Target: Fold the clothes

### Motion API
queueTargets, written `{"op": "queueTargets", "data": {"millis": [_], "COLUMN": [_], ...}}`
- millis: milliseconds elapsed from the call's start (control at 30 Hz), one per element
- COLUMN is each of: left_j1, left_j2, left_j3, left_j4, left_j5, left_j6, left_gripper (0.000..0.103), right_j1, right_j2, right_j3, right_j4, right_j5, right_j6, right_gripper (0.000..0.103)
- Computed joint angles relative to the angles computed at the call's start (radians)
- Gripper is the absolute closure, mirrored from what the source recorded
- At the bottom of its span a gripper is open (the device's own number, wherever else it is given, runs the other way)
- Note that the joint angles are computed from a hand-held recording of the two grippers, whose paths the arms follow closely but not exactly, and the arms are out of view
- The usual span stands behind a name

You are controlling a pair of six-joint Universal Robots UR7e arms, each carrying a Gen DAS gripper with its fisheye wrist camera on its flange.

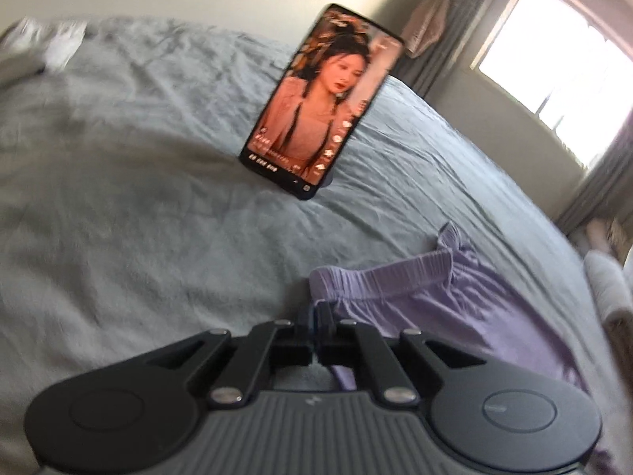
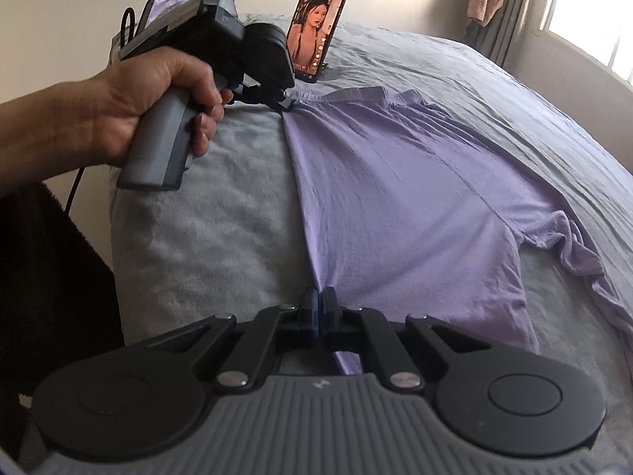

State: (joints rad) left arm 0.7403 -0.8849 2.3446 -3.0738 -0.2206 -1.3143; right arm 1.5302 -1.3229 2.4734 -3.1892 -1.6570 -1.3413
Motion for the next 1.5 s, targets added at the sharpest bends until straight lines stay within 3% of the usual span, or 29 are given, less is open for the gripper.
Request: {"op": "queueTargets", "data": {"millis": [67, 100, 167, 300, 400, 567, 967, 1033, 1100, 1200, 1300, 1500], "left_j1": [-0.011, -0.018, -0.030, -0.071, -0.096, -0.118, -0.106, -0.103, -0.095, -0.076, -0.054, -0.036], "left_j2": [-0.015, -0.021, -0.028, -0.045, -0.004, 0.077, 0.219, 0.236, 0.247, 0.255, 0.266, 0.266], "left_j3": [0.004, 0.007, 0.006, 0.000, -0.009, -0.044, -0.170, -0.186, -0.198, -0.210, -0.225, -0.240], "left_j4": [0.047, 0.060, 0.084, 0.197, 0.059, -0.229, -0.386, -0.398, -0.412, -0.423, -0.424, -0.356], "left_j5": [-0.006, -0.011, -0.011, 0.020, 0.022, -0.076, -0.388, -0.454, -0.528, -0.655, -0.759, -0.818], "left_j6": [-0.035, -0.045, -0.051, -0.084, 0.068, 0.393, 0.753, 0.800, 0.849, 0.891, 0.909, 0.900], "left_gripper": [0.091, 0.080, 0.066, 0.058, 0.057, 0.057, 0.058, 0.061, 0.076, 0.086, 0.087, 0.095], "right_j1": [0.000, 0.000, -0.006, -0.032, -0.054, -0.093, -0.208, -0.225, -0.241, -0.263, -0.273, -0.269], "right_j2": [-0.006, -0.013, -0.033, -0.090, -0.123, -0.151, -0.196, -0.207, -0.219, -0.234, -0.222, -0.183], "right_j3": [0.001, -0.002, -0.009, -0.021, -0.036, -0.062, -0.128, -0.145, -0.167, -0.201, -0.228, -0.264], "right_j4": [0.002, 0.012, 0.039, 0.107, 0.149, 0.145, 0.128, 0.151, 0.199, 0.270, 0.336, 0.430], "right_j5": [0.005, 0.004, 0.012, 0.044, 0.067, 0.079, 0.080, 0.093, 0.108, 0.129, 0.150, 0.162], "right_j6": [0.009, 0.014, 0.026, 0.058, 0.086, 0.130, 0.134, 0.142, 0.157, 0.181, 0.226, 0.258], "right_gripper": [0.086, 0.083, 0.066, 0.063, 0.063, 0.063, 0.063, 0.063, 0.063, 0.063, 0.063, 0.063]}}
